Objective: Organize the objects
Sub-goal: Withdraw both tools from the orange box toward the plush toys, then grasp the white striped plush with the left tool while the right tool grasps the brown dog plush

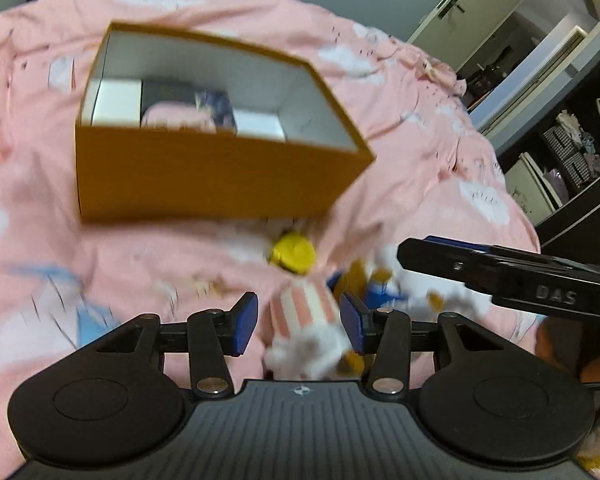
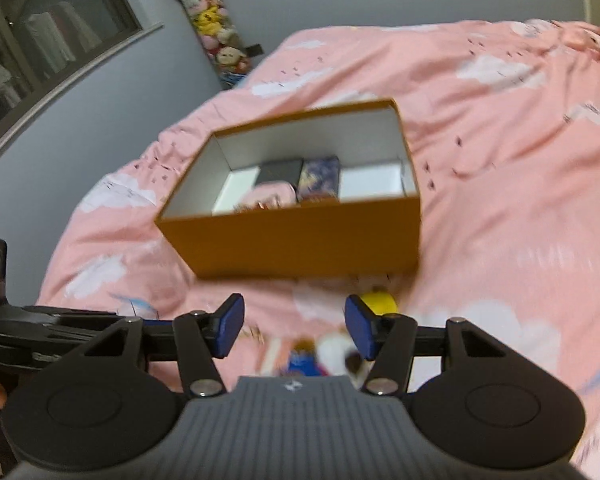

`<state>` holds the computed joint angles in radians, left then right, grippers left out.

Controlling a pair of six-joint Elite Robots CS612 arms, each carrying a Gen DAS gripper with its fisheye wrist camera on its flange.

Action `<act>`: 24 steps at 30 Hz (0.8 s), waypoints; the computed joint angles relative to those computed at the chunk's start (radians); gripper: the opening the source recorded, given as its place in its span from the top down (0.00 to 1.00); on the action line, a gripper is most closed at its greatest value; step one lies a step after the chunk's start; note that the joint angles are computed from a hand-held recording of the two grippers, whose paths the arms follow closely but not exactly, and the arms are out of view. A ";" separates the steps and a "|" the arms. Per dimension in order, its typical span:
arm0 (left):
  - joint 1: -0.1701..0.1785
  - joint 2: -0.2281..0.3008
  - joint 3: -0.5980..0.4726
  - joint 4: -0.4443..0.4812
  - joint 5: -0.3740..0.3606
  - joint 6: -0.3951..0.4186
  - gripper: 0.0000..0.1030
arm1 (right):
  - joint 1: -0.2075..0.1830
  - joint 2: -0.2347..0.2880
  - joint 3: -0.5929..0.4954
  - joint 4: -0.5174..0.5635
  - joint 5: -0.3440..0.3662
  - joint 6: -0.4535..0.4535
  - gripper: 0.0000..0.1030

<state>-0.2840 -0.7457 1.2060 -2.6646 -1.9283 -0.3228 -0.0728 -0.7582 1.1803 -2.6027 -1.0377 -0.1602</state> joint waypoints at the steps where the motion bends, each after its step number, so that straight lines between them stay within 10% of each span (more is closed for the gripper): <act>1: -0.002 -0.002 0.011 -0.007 0.002 -0.009 0.49 | 0.000 -0.007 0.016 -0.009 -0.001 0.000 0.44; 24: -0.048 -0.016 0.080 -0.021 -0.010 0.155 0.34 | -0.052 -0.040 0.155 0.029 0.067 0.189 0.51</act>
<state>-0.3323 -0.7614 1.2863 -2.6851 -1.9387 -0.1676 -0.1244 -0.7980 1.3349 -2.5736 -0.9712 0.0287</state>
